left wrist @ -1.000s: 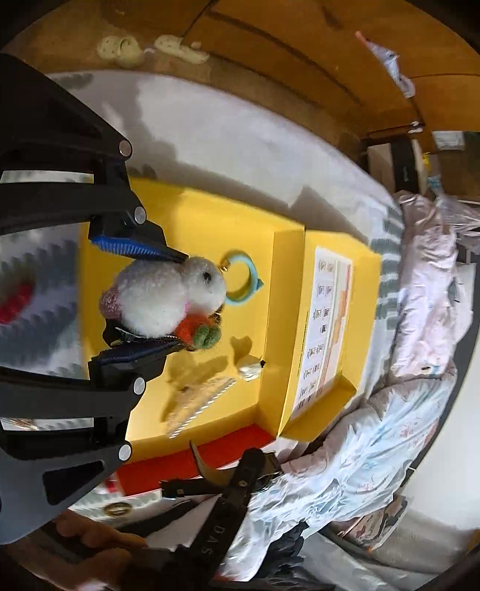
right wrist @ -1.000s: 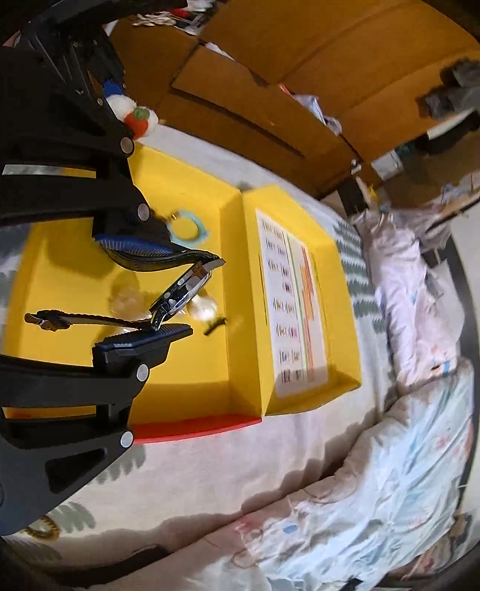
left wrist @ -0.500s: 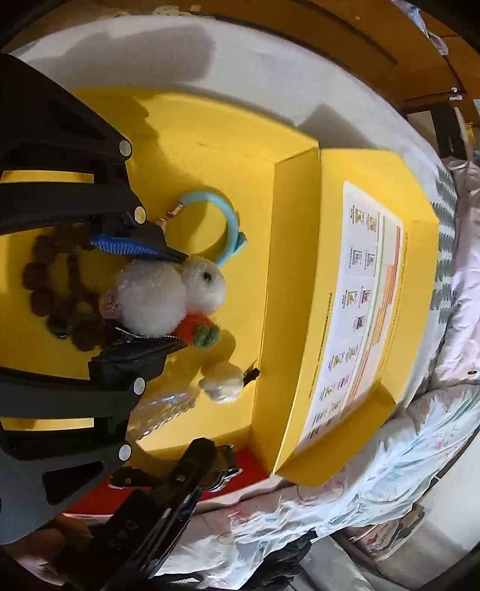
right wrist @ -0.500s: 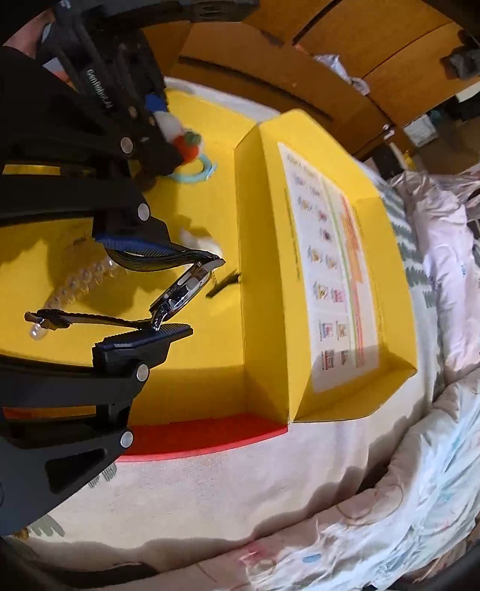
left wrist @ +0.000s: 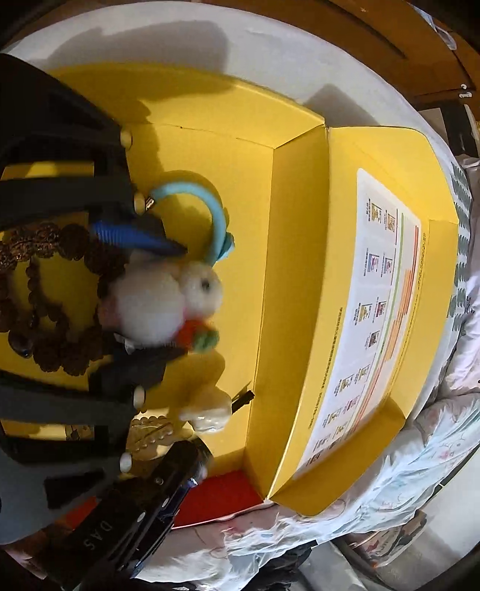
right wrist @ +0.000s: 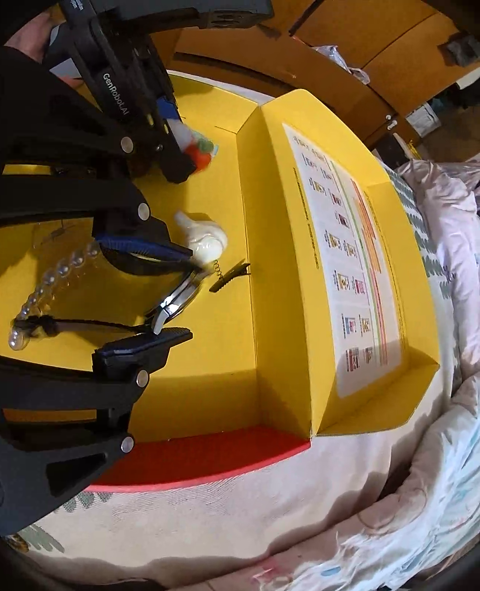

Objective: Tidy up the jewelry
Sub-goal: 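Carry the bunny and black band into the yellow box, opening the left tool, then lift both open tools out of the yellow box back over the bed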

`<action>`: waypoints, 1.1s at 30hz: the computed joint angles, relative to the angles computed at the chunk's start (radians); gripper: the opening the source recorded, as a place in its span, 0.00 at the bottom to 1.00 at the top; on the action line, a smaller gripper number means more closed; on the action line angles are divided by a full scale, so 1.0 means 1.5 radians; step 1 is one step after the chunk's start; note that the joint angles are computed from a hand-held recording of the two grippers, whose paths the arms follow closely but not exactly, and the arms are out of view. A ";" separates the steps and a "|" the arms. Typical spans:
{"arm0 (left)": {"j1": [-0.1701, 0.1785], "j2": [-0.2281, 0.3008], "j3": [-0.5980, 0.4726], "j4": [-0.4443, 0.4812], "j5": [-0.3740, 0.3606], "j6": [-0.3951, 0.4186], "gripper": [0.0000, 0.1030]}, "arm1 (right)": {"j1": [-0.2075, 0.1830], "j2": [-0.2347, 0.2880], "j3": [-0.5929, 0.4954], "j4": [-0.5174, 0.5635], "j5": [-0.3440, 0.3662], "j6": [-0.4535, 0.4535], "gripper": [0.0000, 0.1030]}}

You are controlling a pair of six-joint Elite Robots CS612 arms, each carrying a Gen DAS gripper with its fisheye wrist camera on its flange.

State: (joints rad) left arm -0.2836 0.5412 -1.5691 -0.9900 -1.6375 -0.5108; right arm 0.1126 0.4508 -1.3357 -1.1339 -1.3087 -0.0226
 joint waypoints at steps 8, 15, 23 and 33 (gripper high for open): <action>0.001 -0.008 -0.008 -0.006 0.037 -0.010 0.65 | 0.003 -0.003 -0.028 -0.023 -0.028 -0.020 0.54; -0.002 -0.023 -0.044 0.007 0.045 -0.043 0.66 | -0.009 -0.003 -0.096 -0.044 0.020 -0.013 0.67; -0.051 -0.025 -0.157 0.054 0.129 -0.024 0.73 | -0.029 0.033 -0.238 0.012 0.062 -0.031 0.75; -0.108 0.044 -0.303 0.163 0.198 -0.033 0.76 | -0.054 0.109 -0.423 0.224 0.048 -0.125 0.75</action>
State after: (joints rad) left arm -0.4449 0.6071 -2.0231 -0.7453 -1.3410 -0.5602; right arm 0.0316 0.6142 -1.9706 -0.7982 -1.2367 -0.2101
